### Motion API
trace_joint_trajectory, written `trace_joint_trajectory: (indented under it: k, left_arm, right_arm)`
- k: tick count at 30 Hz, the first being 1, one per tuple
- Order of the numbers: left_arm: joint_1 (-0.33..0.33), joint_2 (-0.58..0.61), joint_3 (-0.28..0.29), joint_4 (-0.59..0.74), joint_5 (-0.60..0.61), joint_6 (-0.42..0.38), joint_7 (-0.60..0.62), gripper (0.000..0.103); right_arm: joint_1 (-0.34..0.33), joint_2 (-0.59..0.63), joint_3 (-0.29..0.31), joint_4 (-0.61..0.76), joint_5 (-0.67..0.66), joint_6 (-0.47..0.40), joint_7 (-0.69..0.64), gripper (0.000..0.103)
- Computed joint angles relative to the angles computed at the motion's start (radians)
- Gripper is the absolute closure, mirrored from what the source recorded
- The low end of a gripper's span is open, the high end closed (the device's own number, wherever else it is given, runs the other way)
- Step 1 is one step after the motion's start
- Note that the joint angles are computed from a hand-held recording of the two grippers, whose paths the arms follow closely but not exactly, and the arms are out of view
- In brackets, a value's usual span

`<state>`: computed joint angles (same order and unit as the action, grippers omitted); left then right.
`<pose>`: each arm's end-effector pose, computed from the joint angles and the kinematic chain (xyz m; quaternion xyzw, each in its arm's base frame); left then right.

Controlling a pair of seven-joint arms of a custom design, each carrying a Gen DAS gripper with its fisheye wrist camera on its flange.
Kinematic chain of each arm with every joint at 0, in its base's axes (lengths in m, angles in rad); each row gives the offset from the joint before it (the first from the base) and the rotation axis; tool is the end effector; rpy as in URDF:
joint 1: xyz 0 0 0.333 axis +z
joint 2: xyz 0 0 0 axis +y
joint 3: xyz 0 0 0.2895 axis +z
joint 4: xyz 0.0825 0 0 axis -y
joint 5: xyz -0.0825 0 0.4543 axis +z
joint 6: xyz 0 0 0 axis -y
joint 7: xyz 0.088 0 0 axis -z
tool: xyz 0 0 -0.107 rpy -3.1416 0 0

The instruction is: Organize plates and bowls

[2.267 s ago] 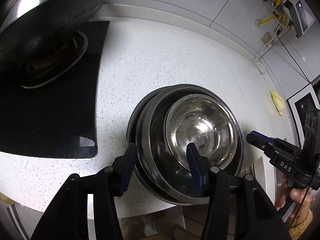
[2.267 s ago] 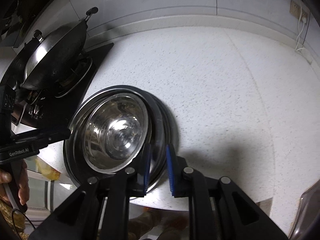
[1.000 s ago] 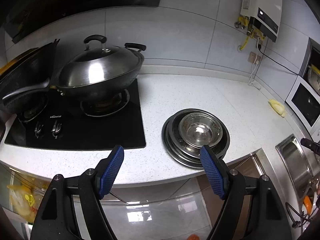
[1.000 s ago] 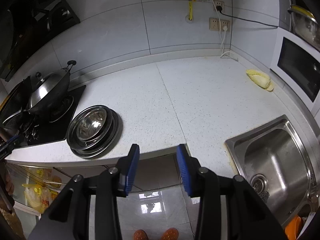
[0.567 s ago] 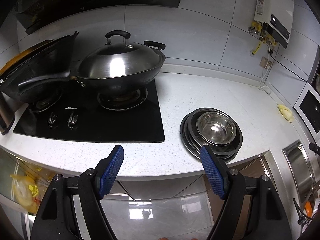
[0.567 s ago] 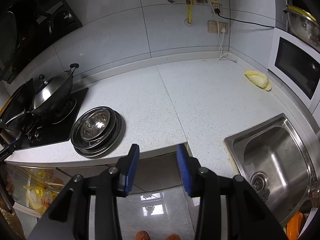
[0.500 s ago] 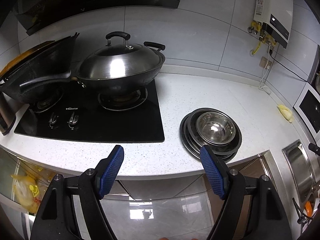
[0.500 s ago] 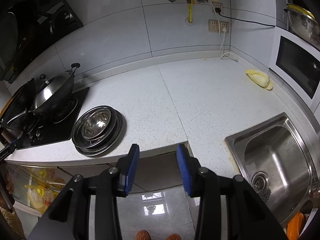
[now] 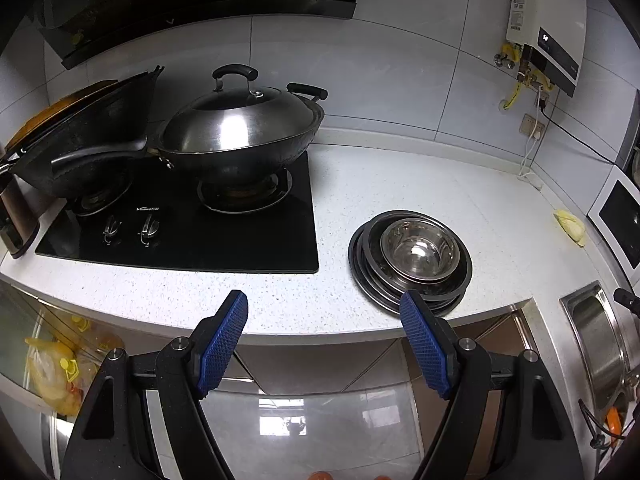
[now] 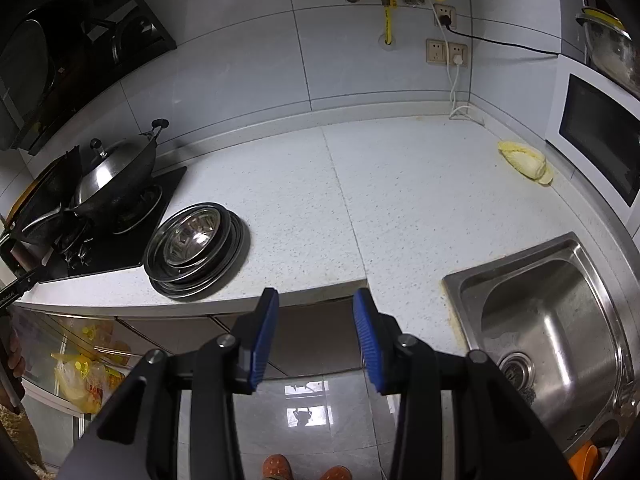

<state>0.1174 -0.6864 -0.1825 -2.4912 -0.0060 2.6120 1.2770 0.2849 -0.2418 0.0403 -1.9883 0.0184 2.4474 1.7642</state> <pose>0.4807 -0.0388 0.5682 -0.7194 0.5736 -0.2850 0.2687 0.5763 0.1964 0.6105 -0.7041 0.6216 -0.1696 0.2984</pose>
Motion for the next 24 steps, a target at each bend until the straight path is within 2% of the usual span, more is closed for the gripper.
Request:
trace_joint_trajectory:
  k: [8,24]
  left_arm:
    - [0.022,-0.032,-0.033,-0.009,0.033,-0.015,-0.066,0.03]
    - [0.027,-0.099,-0.048,-0.045,0.066,-0.032,-0.151,0.03]
  right_arm:
    - [-0.003,0.017,-0.011,0.016,0.024,0.005,-0.044,0.066]
    - [-0.01,0.057,-0.01,0.058,0.043,-0.012,-0.121,0.066]
